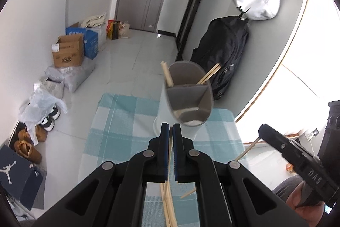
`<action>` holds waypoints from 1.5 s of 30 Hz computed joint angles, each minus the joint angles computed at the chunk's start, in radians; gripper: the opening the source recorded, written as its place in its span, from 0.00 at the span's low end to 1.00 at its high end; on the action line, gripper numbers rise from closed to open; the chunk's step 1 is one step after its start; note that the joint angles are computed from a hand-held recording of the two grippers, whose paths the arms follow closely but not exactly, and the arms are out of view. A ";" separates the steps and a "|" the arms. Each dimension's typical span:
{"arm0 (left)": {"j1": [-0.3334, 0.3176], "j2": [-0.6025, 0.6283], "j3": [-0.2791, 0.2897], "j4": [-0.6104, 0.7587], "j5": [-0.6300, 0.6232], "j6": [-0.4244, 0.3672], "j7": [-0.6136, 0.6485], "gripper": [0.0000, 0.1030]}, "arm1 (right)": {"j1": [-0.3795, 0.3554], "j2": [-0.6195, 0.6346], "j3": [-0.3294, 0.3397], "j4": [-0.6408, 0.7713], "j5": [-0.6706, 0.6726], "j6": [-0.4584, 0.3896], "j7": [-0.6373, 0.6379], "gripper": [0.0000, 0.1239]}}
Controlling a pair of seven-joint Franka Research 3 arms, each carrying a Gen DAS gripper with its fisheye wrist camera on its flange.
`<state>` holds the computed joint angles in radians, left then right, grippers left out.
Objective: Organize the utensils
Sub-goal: 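Lower the chopstick into the holder and open the right gripper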
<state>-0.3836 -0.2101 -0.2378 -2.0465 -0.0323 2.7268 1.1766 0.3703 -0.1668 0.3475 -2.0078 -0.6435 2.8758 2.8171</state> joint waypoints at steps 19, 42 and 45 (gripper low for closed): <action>0.016 0.088 -0.001 0.226 -0.057 -0.104 0.078 0.00 | 0.049 0.075 -0.082 0.217 0.073 -0.120 -0.215 0.03; 0.068 0.394 -0.039 0.713 -0.018 -0.221 0.091 0.00 | 0.166 0.444 -0.276 0.812 0.319 -0.301 -0.592 0.03; 0.072 0.426 -0.042 0.735 -0.013 -0.231 0.092 0.00 | 0.174 0.485 -0.296 0.855 0.365 -0.308 -0.629 0.03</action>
